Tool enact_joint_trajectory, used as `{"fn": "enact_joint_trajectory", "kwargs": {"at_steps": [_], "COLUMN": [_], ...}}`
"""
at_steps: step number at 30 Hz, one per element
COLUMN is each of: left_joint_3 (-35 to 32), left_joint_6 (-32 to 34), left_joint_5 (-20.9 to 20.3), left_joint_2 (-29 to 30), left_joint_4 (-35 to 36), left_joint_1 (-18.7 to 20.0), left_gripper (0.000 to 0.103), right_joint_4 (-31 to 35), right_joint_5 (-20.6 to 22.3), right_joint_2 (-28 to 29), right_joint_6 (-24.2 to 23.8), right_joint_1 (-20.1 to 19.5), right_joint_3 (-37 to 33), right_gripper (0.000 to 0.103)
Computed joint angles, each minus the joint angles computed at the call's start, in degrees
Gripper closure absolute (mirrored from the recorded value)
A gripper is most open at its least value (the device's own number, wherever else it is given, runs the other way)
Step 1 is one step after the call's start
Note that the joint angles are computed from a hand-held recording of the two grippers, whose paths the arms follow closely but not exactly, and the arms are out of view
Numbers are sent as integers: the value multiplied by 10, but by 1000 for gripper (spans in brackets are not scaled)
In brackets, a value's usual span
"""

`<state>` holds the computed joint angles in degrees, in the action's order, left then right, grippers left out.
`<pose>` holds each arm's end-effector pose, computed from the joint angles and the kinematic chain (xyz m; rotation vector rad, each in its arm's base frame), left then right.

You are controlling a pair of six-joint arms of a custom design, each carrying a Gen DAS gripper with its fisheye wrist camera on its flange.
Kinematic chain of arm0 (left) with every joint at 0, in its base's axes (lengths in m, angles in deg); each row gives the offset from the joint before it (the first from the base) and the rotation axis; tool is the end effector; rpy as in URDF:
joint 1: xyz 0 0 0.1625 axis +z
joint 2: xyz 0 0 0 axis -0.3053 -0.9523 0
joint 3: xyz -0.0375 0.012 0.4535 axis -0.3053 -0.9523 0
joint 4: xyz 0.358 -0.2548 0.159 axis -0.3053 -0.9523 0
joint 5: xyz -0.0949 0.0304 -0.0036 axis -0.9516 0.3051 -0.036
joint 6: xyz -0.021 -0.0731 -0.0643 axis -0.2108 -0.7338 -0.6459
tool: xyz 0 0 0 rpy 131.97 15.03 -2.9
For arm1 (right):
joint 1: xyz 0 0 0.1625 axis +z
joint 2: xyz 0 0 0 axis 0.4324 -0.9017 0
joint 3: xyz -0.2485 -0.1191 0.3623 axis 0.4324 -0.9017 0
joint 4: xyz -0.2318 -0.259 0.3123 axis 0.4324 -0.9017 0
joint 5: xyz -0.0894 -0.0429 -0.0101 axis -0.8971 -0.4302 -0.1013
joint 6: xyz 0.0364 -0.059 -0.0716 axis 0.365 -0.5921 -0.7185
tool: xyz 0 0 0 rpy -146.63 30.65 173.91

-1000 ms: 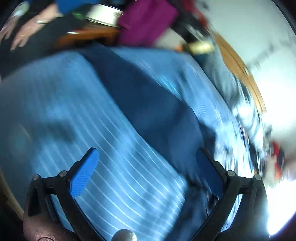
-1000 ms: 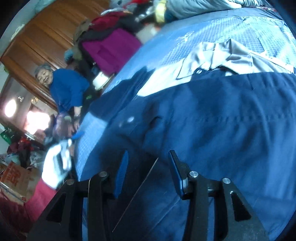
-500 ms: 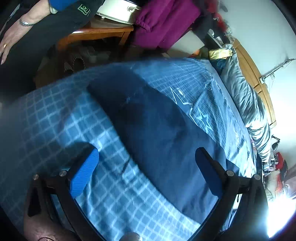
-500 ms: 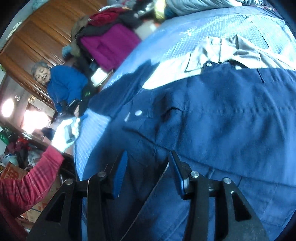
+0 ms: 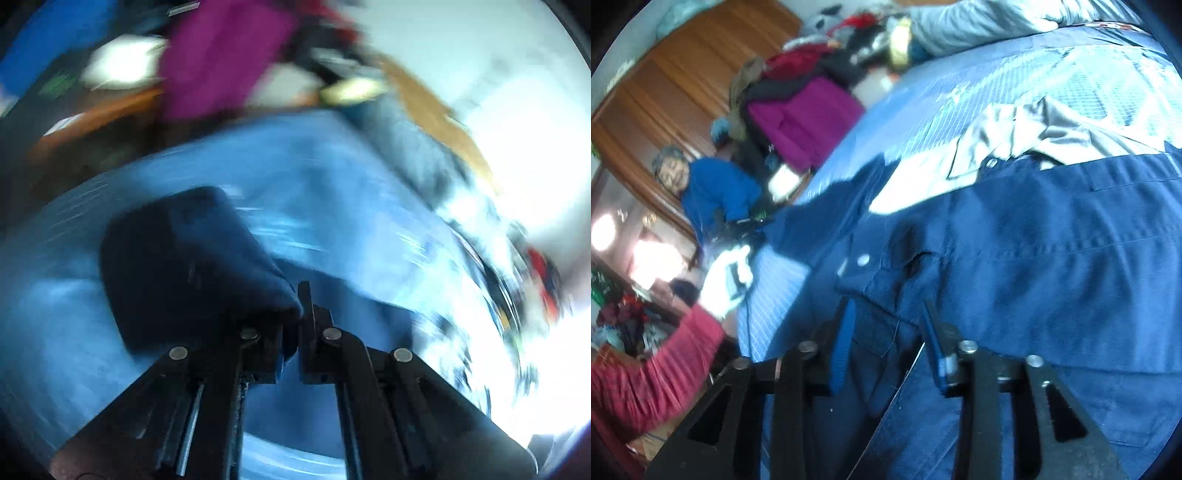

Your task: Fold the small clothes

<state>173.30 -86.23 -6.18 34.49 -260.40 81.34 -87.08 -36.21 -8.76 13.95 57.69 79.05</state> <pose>-0.1328 -0.7209 0.2093 -0.2921 2.4276 -1.4163 0.0596 -0.7481 0.2877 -0.8292 2.9576 -0.3497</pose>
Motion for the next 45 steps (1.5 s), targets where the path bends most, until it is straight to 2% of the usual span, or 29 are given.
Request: {"fn": "enact_joint_trajectory", "kwargs": {"at_steps": [3,5,6,7,8,9,12,14,17,19,21,24,27,32,34,37,38,40,42,45], "left_joint_3": [-49,-89,-112,-138,-167,-191,-219,-195,-135,-90,-49,5,37,-12,-29,-63,-75,-82,-82,-74], "left_joint_6": [69,91,100,101,92,84,52,24,-1,-22,-45,-73,-100,-115,-102,-85,-84,-92,-64,-55], "left_joint_5": [-87,-157,-189,-229,-275,-297,-328,-334,-297,-250,-184,-112,-70,-17,-18,-24,-11,28,65,75], "left_joint_2": [55,96,122,149,174,196,237,233,199,171,139,101,79,83,85,103,111,114,121,119], "left_joint_4": [-14,-10,-5,10,48,83,152,138,92,62,39,-9,-22,138,180,244,281,363,385,373], "left_joint_1": [-51,-76,-87,-93,-93,-94,-93,-88,-87,-86,-81,-73,-65,-45,-35,-27,-29,-35,-41,-39], "left_gripper": [100,98,91,82,48,23,30,30,29,29,29,29,29,29,29,29,29,29,27,19], "right_joint_4": [1,-3,-5,-6,-6,-1,19,37,69,66,68,98,117,132,143,144,141,137,123,92], "right_joint_5": [20,29,36,43,53,63,89,92,84,70,63,59,54,51,46,40,40,41,35,54], "right_joint_2": [-7,-13,-17,-21,-24,-25,-23,-15,11,28,49,88,121,147,155,159,158,159,153,121], "right_joint_6": [14,20,23,28,36,44,79,97,106,110,115,128,127,124,128,127,127,125,115,84], "right_joint_1": [-10,-17,-22,-27,-35,-42,-67,-78,-85,-84,-82,-81,-76,-66,-65,-62,-61,-60,-56,-51], "right_joint_3": [-8,-12,-13,-14,-17,-22,-42,-63,-105,-127,-152,-198,-234,-261,-268,-267,-263,-260,-250,-218], "right_gripper": [66,66,66,66,66,64,56,52,51,50,49,47,47,48,56,63,66,79,88,93]}}
